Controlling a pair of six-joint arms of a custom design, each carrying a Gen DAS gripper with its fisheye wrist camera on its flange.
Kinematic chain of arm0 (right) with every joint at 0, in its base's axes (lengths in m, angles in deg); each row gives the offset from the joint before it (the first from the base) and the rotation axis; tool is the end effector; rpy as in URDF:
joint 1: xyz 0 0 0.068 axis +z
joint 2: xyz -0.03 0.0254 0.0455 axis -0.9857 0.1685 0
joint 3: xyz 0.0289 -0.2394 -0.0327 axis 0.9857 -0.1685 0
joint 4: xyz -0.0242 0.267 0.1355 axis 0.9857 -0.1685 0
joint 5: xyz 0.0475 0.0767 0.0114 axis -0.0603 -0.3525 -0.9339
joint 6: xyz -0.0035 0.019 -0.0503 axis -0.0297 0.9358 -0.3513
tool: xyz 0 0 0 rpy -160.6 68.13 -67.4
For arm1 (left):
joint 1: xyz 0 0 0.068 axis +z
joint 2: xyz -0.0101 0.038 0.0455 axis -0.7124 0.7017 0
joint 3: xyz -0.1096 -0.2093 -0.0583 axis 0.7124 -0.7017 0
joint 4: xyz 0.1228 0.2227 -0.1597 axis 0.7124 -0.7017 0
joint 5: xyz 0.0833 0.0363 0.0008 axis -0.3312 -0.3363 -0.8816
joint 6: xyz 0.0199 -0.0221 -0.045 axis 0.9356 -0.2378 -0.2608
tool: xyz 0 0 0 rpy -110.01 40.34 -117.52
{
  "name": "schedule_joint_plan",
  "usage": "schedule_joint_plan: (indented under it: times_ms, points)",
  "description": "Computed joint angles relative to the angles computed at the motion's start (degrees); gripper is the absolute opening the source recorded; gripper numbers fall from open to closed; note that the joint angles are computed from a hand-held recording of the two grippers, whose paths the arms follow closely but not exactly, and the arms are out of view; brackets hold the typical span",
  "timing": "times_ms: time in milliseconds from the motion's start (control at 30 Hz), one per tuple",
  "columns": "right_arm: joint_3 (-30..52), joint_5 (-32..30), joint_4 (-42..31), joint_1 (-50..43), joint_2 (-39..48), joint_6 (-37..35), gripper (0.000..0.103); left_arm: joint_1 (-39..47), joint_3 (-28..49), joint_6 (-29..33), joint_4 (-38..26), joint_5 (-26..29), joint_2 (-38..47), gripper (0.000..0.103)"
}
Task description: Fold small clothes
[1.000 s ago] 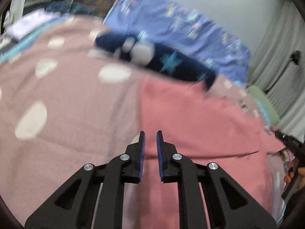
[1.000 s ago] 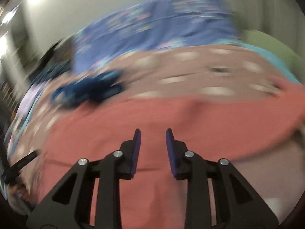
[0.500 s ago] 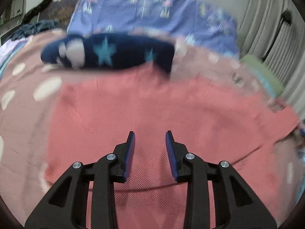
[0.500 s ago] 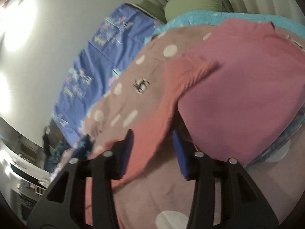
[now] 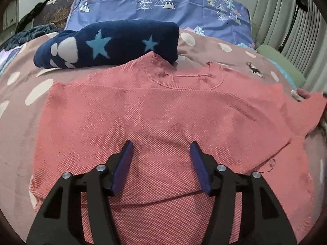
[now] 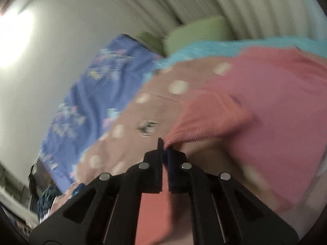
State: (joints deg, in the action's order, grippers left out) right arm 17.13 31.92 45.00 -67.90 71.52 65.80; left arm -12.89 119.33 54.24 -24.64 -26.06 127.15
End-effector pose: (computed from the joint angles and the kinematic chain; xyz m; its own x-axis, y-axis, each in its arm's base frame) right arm 0.2657 0.0453 0.1365 -0.2052 0.7285 -0.6535 0.4605 0.6611 0.5923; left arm 0.3319 0.1904 0.0461 -0.7625 0.0311 -0.6462 0.1519 0.9795 -0.1321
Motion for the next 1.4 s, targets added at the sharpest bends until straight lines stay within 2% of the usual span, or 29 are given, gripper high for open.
schedule_joint_plan:
  times_ms: [100, 200, 233, 333, 400, 433, 500, 533, 633, 767, 833, 900, 933, 967, 1000, 1033, 1067, 1167, 1300, 1400]
  points:
    - [7.7, 0.68, 5.89, 10.7, 8.37, -7.39, 0.003, 0.54, 0.65, -0.13, -0.95, 1.63, 0.41, 0.062]
    - [18.26, -1.92, 9.24, 21.15, 21.67, -15.89, 0.003, 2.57, 3.27, -0.66, -4.2, 6.45, 2.25, 0.062]
    - [23.62, -4.09, 9.32, 25.1, 28.58, -19.48, 0.003, 3.45, 4.71, -0.86, -5.8, 8.53, 3.33, 0.062]
    - [36.76, -7.28, 3.6, 31.17, 44.45, -26.38, 0.004, 5.56, 8.68, -1.46, -10.15, 13.46, 6.46, 0.06]
    - [42.05, -9.01, -0.47, 32.83, 51.23, -27.46, 0.006, 6.18, 10.01, -1.61, -11.67, 15.25, 7.65, 0.059]
    - [43.64, -11.36, -2.2, 32.84, 54.23, -26.15, 0.013, 6.31, 10.22, -1.6, -11.98, 15.73, 7.88, 0.059]
    - [42.32, -15.53, -1.21, 32.11, 55.44, -22.65, 0.023, 6.29, 10.31, -1.74, -12.15, 16.24, 8.09, 0.059]
    - [39.84, -17.42, 1.46, 31.49, 54.57, -20.88, 0.025, 6.26, 10.45, -1.8, -12.25, 16.4, 8.26, 0.059]
    - [36.52, -18.49, 3.54, 30.69, 52.18, -19.02, 0.028, 6.76, 11.49, -1.61, -13.48, 17.98, 9.01, 0.059]
    - [35.11, -17.94, 4.63, 29.52, 50.63, -17.85, 0.04, 7.13, 12.73, -2.03, -14.52, 19.38, 9.99, 0.059]
    - [37.83, -19.68, 5.8, 27.53, 52.44, -13.79, 0.051, 7.43, 12.98, -2.29, -14.75, 19.88, 10.1, 0.059]
    - [42.87, -23.77, 5.82, 25.52, 56.63, -8.29, 0.053, 8.3, 13.54, -3.3, -14.98, 20.99, 10.65, 0.059]
    - [45.82, -27.91, 6.01, 24.27, 59.55, -4.09, 0.053, 8.78, 13.82, -4.3, -14.74, 21.64, 10.97, 0.059]
    - [47.29, -31.84, 7.53, 23.81, 61.1, -2.82, 0.051, 9.4, 14.42, -5.06, -15.02, 22.62, 11.44, 0.059]
    - [47.58, -37.02, 10.41, 23.55, 61.92, -3.41, 0.048, 9.92, 15.66, -5.0, -16.39, 23.78, 12.32, 0.059]
    - [47.56, -42.13, 12.43, 24.04, 61.89, -6.91, 0.047, 10.22, 17.1, -4.5, -18.18, 24.67, 13.32, 0.059]
    - [46.89, -42.54, 12.64, 24.66, 60.96, -10.42, 0.047, 10.37, 18.15, -4.07, -19.59, 25.22, 14.03, 0.059]
    - [42.87, -39.74, 10.66, 26.22, 56.34, -19.45, 0.048, 10.42, 19.39, -2.39, -22.05, 25.95, 14.77, 0.059]
    - [37.95, -37.71, 10.09, 26.04, 53.84, -20.79, 0.051, 9.64, 19.12, 0.78, -24.15, 26.05, 14.33, 0.059]
    - [40.78, -33.27, 7.16, 26.93, 55.16, -20.72, 0.051, 9.46, 18.3, 0.85, -23.27, 25.28, 13.79, 0.059]
